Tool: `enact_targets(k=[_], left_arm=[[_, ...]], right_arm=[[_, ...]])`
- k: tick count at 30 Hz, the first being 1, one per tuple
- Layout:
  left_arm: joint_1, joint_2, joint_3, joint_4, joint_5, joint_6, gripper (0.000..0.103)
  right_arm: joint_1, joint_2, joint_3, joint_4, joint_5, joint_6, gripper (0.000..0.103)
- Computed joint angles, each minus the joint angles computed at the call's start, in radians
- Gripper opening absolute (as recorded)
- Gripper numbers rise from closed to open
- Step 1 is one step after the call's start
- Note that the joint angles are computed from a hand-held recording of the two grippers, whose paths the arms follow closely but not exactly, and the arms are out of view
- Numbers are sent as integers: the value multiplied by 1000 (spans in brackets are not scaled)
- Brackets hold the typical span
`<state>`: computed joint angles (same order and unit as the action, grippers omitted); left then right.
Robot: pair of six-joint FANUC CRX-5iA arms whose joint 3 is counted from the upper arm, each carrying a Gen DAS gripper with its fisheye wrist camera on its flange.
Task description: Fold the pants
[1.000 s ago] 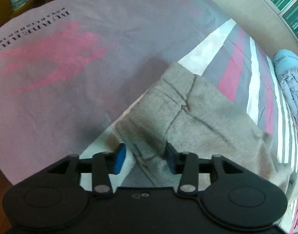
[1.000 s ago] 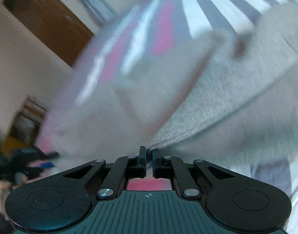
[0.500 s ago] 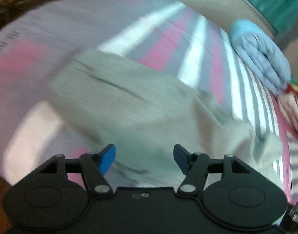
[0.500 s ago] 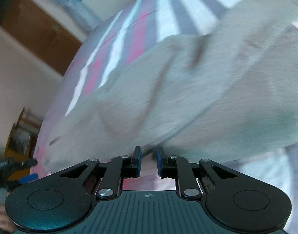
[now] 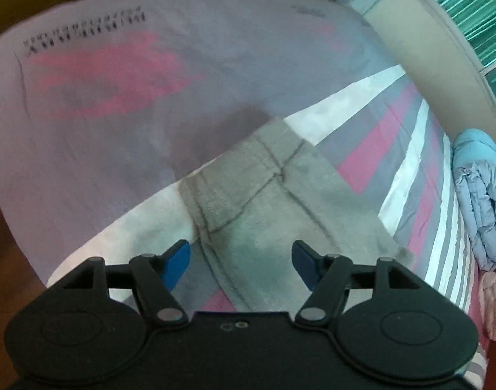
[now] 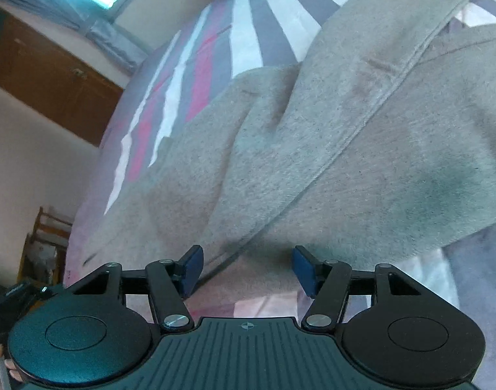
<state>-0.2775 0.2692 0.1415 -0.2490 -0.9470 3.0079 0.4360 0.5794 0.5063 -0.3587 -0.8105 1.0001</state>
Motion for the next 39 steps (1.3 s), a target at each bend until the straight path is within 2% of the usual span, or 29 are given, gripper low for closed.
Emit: enact_targets(k=[3,5,6,9,10,11,15,16,18,20,21,23,24,26,29,34,37,39], left_arm=[[24,18,-25,40,41,-8,61],[32,19,-53,44,99,6,54],[36,24,-55,47,114,-3,40],[22,44,-16,9,56,7,24],[15,46,-7,-8,42,32,21],[11,41,-10,-21,45,63,19],[-7,4,-32,-91,59,138,8],[-14,-6,-33,-116,64,159,8],[-20,-13,-29,-147,60,176,8],[-11,-1,-26,-134,47,159,8],[2,13,-27,-96,44,121,8],[-2,35,-9,-73,9,88,17],[-12,44,11,-70,-24,69,25],[-40,47,41,-81,-70,45,27],[-80,43,65,-75,-59,-12,27],[-111,133,155,35,9,-167,27],[-152,244,294,25,-54,-207,27],[-160,282,329,38,-70,-226,29]], right_arm=[[-6,17,21,-9,-12,-28,61],[4,24,30,10,-18,-21,61],[11,29,35,21,-21,-18,61],[25,38,35,56,-14,-39,60],[30,42,39,69,-16,-45,50],[33,50,48,78,-21,-49,35],[44,59,55,97,-5,-64,21],[50,52,48,105,9,-63,16],[71,23,10,132,76,-33,14],[83,-2,-16,134,118,4,13],[79,-6,-12,98,113,26,13],[85,19,20,103,50,36,13],[90,37,35,123,12,23,13],[66,51,59,50,-51,34,13],[35,13,12,-2,-17,34,14],[-7,-11,-32,63,7,-51,14],[-37,-7,-38,72,18,-108,16],[-52,-2,-39,76,24,-143,22]])
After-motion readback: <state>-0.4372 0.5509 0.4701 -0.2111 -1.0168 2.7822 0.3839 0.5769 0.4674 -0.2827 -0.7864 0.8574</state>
